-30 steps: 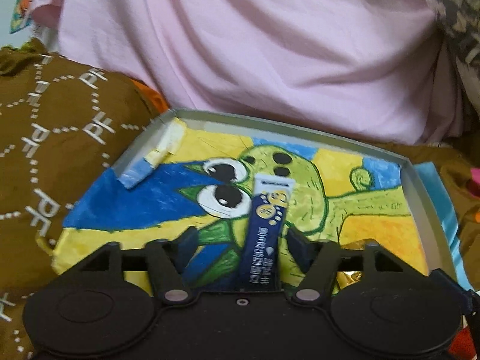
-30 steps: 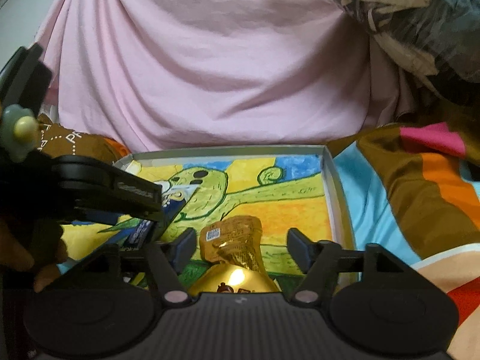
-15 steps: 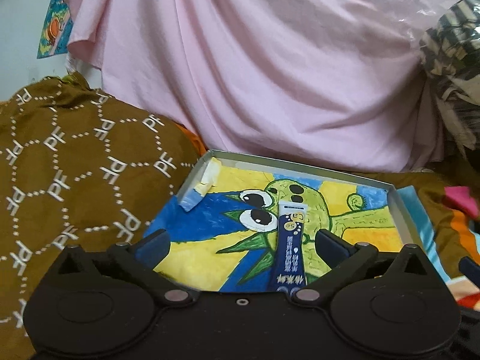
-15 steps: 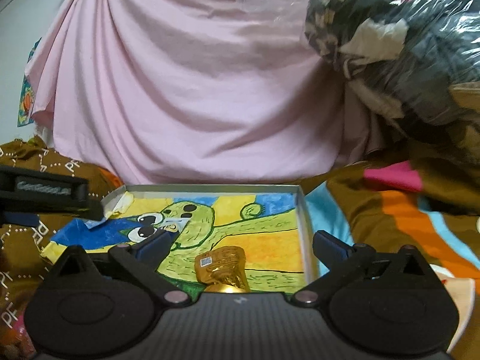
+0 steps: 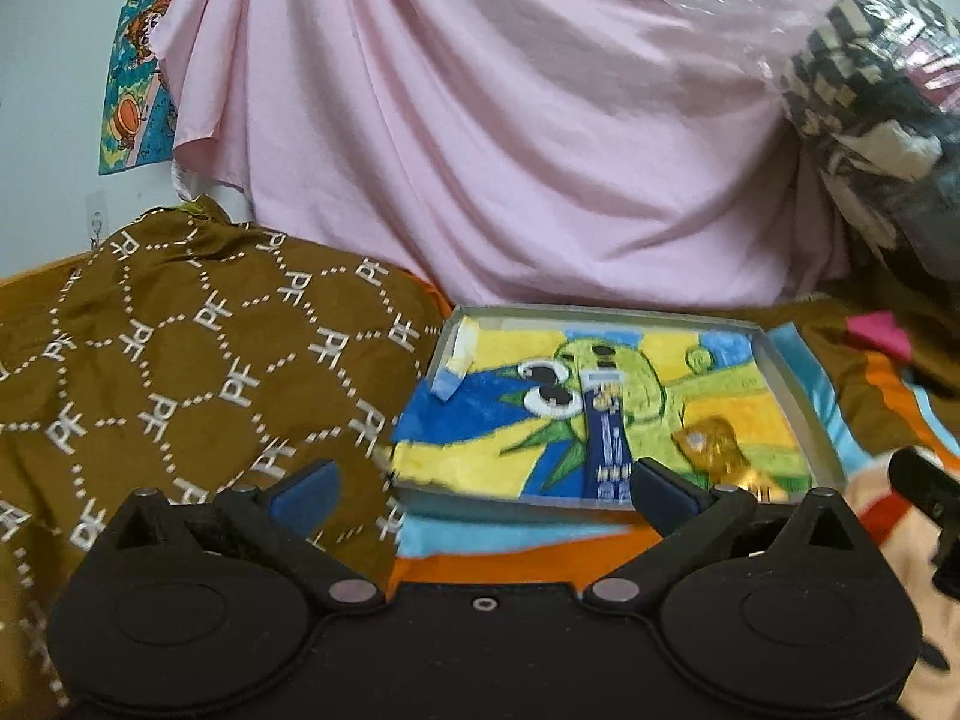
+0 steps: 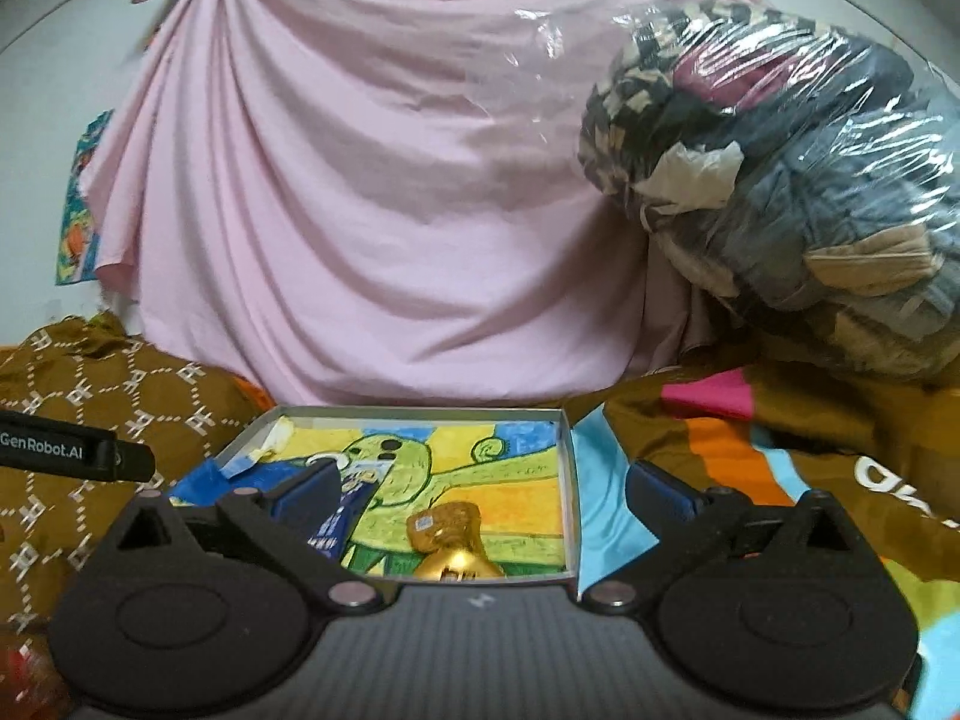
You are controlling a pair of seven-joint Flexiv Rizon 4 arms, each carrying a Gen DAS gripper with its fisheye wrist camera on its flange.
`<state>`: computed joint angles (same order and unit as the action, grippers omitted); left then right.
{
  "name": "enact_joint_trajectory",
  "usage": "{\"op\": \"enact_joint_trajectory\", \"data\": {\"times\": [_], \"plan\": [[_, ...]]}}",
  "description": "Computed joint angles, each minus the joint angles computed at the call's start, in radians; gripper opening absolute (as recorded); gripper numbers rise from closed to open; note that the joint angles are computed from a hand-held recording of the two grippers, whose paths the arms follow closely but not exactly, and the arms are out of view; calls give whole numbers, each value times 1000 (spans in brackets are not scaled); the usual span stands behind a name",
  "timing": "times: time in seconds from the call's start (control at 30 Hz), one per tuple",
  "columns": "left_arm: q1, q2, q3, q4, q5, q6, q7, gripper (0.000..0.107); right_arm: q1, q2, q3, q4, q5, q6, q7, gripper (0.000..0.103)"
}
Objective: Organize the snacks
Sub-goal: 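Move the left tool back over the snack pile toward the red tofu pack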
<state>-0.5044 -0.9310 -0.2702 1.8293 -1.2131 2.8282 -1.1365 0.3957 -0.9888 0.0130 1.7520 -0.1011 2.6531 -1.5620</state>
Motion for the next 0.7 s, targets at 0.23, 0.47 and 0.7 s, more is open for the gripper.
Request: {"op": "enact_joint_trajectory", "data": {"times": [0.23,0.47,0.7], "plan": [[-37,53,-13,137,-20,-16,-6,102,17,90,18,179,46,9,-23,103],[-92,69,-9,224,-40,-41,-21,102,39,153,34,307,83,-32,-40,103],[-130,62,-6,280,-23,-79,-44,102,28,202,41,378,36,-182,-52,103]]}}
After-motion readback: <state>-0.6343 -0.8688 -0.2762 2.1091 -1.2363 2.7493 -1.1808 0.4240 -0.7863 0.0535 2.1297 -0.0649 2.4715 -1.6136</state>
